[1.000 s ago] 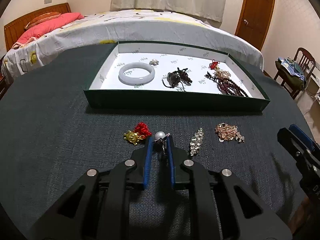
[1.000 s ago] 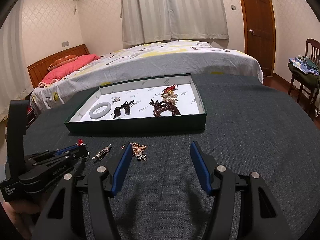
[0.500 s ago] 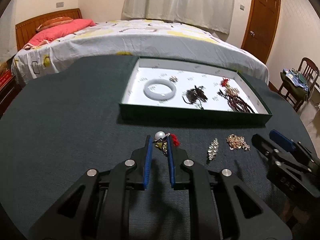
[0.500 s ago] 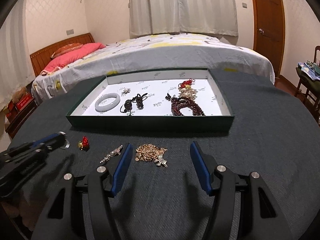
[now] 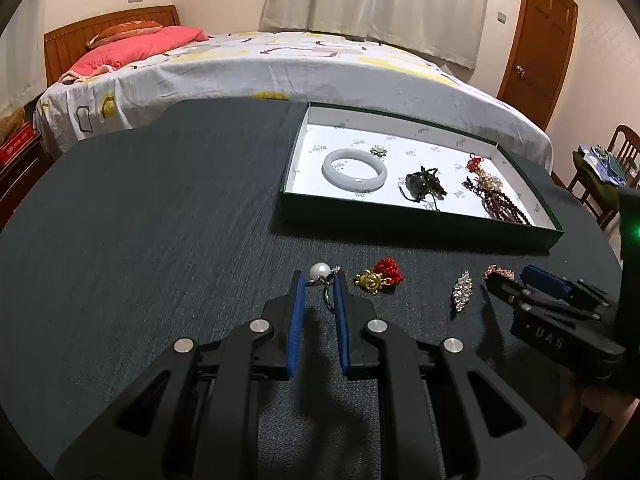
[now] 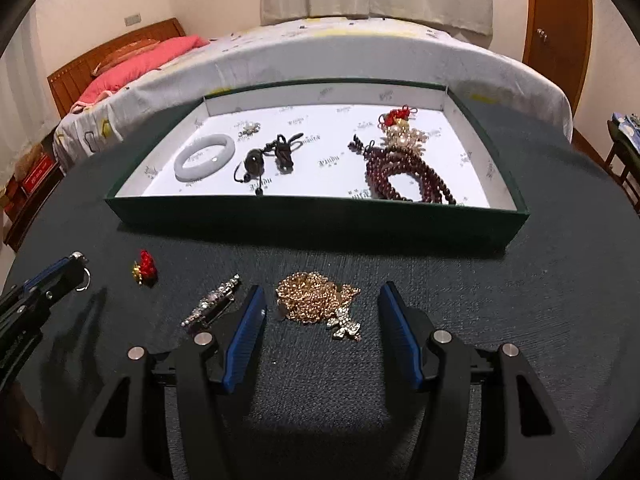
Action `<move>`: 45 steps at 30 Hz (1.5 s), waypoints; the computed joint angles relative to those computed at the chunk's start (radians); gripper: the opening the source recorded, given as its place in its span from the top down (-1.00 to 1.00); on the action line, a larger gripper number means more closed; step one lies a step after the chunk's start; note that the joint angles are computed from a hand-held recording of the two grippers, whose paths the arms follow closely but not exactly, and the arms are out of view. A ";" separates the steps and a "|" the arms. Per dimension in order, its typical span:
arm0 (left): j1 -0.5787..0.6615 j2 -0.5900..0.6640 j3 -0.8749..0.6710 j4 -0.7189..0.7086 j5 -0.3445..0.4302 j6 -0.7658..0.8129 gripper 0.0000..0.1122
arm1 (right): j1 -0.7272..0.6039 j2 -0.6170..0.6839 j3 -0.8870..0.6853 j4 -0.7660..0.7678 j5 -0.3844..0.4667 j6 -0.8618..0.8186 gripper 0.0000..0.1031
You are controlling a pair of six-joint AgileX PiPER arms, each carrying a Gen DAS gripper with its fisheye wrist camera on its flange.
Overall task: Organize jewelry
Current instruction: 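Hold the pearl ring in the left tool while the right tool grasps the gold chain necklace, then carry the pearl ring with the left tool while the right tool carries the gold chain into the box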
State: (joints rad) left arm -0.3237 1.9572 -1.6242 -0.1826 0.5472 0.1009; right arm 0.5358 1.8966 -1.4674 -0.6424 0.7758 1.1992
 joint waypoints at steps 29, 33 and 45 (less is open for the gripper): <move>0.007 0.010 0.010 0.008 -0.004 -0.001 0.74 | 0.011 -0.071 0.089 -0.078 -0.103 0.078 0.82; 0.007 0.007 0.011 0.006 -0.005 -0.002 0.74 | 0.026 -0.096 0.120 -0.129 -0.102 0.126 0.83; 0.000 -0.006 -0.022 -0.020 0.013 0.017 0.74 | 0.041 -0.173 0.154 -0.228 -0.101 0.200 0.83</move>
